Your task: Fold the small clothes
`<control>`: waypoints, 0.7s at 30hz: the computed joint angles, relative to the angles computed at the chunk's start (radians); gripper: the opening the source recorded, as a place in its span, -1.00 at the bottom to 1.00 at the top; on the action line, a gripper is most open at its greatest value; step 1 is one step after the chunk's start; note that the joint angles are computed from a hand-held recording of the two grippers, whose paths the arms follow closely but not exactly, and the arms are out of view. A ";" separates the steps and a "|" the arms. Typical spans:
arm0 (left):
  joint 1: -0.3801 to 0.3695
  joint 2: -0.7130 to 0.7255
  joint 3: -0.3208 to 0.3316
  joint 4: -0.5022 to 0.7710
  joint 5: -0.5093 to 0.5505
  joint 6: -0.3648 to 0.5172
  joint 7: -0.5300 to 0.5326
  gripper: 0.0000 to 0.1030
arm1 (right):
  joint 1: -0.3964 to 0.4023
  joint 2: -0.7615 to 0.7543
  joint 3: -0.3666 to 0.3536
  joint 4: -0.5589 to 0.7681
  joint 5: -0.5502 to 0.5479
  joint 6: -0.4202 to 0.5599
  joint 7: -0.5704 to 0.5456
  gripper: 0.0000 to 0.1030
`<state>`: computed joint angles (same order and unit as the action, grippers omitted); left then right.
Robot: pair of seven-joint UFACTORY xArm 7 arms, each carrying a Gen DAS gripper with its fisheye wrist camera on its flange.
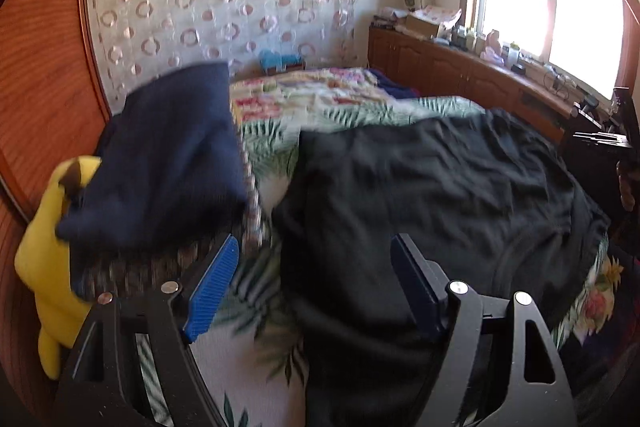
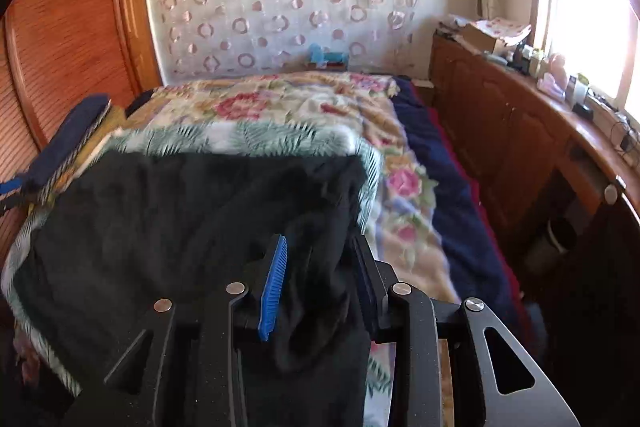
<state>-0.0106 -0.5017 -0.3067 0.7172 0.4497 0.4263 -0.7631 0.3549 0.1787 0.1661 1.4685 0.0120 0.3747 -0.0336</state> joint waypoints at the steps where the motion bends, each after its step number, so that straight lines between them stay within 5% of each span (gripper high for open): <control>1: -0.010 -0.028 -0.003 -0.031 -0.011 0.016 -0.013 0.53 | -0.011 -0.019 0.009 -0.029 0.029 0.004 -0.025 -0.33; 8: -0.045 -0.131 -0.006 -0.155 -0.088 0.040 -0.058 0.52 | -0.031 -0.083 0.012 -0.123 0.122 0.028 -0.102 -0.33; 13: -0.067 -0.176 -0.024 -0.202 -0.120 0.056 -0.087 0.16 | -0.040 -0.087 0.016 -0.133 0.195 0.017 -0.133 -0.33; 16: -0.076 -0.172 -0.035 -0.205 -0.125 0.078 -0.095 -0.01 | -0.025 -0.059 0.010 -0.126 0.142 -0.008 -0.099 -0.33; 21: -0.110 -0.195 -0.018 -0.230 -0.147 0.099 -0.094 -0.02 | -0.005 -0.027 0.012 -0.106 0.096 -0.024 -0.054 -0.33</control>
